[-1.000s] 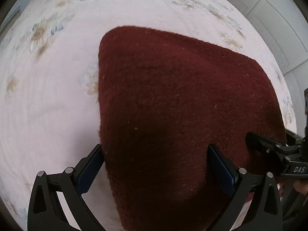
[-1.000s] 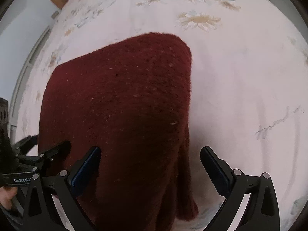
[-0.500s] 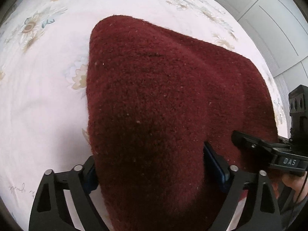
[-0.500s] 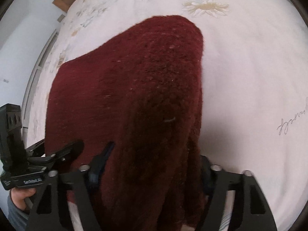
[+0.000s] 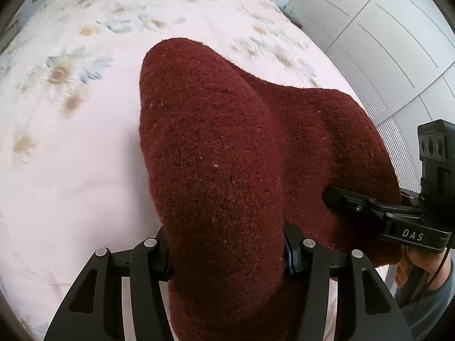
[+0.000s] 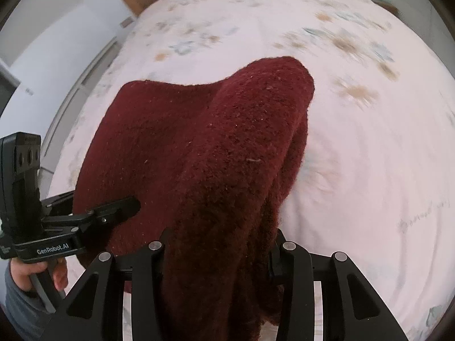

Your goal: Fold small clothes

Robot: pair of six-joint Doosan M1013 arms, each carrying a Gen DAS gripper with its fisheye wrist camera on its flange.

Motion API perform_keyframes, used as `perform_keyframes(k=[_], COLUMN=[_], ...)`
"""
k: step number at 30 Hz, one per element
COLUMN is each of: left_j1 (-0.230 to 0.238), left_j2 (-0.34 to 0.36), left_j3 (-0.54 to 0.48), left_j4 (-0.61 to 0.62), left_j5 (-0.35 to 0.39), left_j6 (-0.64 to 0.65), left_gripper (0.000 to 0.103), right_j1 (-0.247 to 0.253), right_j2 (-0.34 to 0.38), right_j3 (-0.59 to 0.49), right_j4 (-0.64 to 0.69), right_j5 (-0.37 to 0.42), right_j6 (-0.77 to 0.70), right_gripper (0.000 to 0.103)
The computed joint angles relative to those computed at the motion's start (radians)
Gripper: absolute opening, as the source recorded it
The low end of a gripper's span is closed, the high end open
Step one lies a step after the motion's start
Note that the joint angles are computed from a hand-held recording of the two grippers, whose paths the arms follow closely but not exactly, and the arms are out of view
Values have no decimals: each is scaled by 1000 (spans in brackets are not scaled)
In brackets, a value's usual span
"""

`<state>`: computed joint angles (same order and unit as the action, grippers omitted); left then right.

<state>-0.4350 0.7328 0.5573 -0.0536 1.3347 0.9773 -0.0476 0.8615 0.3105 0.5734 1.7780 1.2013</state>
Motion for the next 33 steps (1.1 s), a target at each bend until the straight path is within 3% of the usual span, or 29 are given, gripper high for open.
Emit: perform_keyframes(k=[6,10,12,16,20,24,26,27,30,33], left_j1=[19,24,18,18,34,47,44,40,38,50], left_j2=[-73,-97,-93,-98,-111,-123,-123,-121,-121,-144], left_j3=[115,192,215,236,239,235,220,208,195,225], left_j4=[46,57,66,83,84,116,158,188,220,215], left_j5=[-22,-25,-35,-66,-16,10,29,51,72,33], left_j6=[-14,-49,-60,-72,-77,-83,-83,-83,-66,-63], left_gripper=[50,50,52,65,73,82,98,101,102,102], right_j1=[48,80,84,67,85,93,88,84,79,67], right_j2=[-64,-114,-143,-137,-106,-137,-156,-168,-208,-232], right_j3=[132,264,334,348,279,306,325,343,406,450], right_j4=[-14,-116,-138,-124,-157,-185,-182,-184,-190,-172], right_j5=[-59,-109,-149,-154,-140,-203,-228,-242,-313,-338], right_j6=[-28,-70,-73,-67,-55,-79,-105,-122,-178,-188], right_gripper=[43,43,45,51,64,79,84,86,103,103])
